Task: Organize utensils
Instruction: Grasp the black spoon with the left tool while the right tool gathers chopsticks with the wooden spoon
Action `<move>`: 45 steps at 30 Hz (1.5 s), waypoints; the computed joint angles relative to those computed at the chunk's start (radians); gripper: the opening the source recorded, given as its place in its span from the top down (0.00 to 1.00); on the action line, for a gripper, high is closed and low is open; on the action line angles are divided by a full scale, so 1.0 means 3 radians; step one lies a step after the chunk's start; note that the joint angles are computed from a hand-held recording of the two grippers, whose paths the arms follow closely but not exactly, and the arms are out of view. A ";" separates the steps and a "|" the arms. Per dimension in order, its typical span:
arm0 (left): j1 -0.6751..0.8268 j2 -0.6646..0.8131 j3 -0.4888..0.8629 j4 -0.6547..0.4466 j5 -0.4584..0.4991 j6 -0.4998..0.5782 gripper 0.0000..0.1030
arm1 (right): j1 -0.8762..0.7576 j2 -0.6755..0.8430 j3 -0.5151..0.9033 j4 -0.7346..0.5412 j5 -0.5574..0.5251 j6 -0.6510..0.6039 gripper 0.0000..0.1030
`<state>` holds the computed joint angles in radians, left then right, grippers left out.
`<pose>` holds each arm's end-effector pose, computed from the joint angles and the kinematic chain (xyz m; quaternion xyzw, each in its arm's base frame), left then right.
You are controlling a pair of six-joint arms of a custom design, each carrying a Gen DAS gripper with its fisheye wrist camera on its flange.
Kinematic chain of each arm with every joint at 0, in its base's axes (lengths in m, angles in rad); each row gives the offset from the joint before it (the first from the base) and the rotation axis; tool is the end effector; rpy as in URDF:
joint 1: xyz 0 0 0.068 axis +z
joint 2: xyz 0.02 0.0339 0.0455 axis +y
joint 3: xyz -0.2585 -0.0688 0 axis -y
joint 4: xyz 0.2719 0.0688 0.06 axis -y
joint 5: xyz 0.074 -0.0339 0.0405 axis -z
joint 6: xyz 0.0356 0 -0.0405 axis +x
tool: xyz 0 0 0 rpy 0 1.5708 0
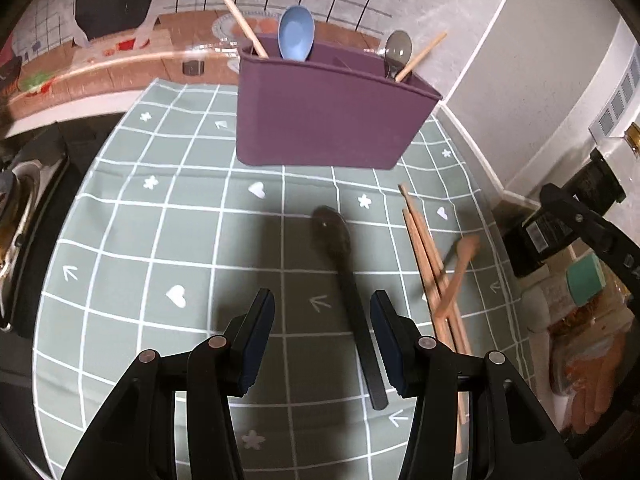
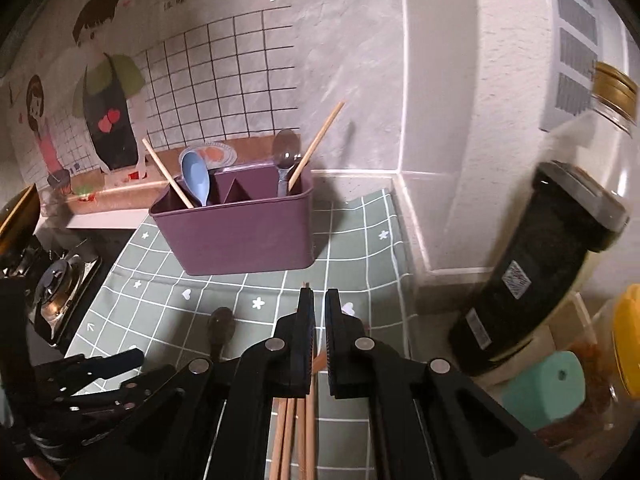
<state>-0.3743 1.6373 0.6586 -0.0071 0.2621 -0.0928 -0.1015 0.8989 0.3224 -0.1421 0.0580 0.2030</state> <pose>0.2745 -0.1177 0.0889 0.1705 0.9346 -0.1879 0.2492 0.2010 -0.0225 0.1458 0.1499 0.8979 -0.0054 0.4140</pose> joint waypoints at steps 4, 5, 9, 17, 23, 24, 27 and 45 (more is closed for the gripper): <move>-0.0007 0.0037 0.0014 0.0003 0.0001 -0.0004 0.51 | -0.0172 -0.0090 -0.0060 -0.0041 -0.0132 -0.0016 0.95; 0.0000 0.0047 0.0020 0.0002 0.0011 -0.0008 0.51 | -0.0207 -0.0100 -0.0067 -0.0058 -0.0157 -0.0018 0.95; -0.0008 0.0169 0.0114 -0.0006 0.0041 -0.0054 0.51 | -0.0307 -0.0083 -0.0104 -0.0129 -0.0243 -0.0022 0.94; -0.0147 0.0859 0.0809 -0.0261 0.0032 -0.0290 0.51 | -0.0475 0.0009 -0.0282 -0.0083 -0.0454 0.0025 0.74; -0.0428 0.1069 0.1082 -0.0258 -0.0524 -0.0245 0.51 | -0.0417 0.0215 -0.0348 0.0031 -0.0309 0.0071 0.65; -0.0490 0.1091 0.1083 -0.0207 -0.0654 -0.0158 0.54 | -0.0452 0.0328 -0.0335 0.0084 -0.0368 0.0084 0.65; -0.0562 0.1071 0.0967 -0.0012 -0.0836 0.0118 0.68 | -0.0522 0.0643 -0.0278 0.0232 -0.0471 0.0149 0.65; 0.0619 0.0249 0.0161 -0.0011 0.0409 0.0690 0.68 | -0.0417 0.2470 0.0752 0.0647 -0.0484 0.0909 0.64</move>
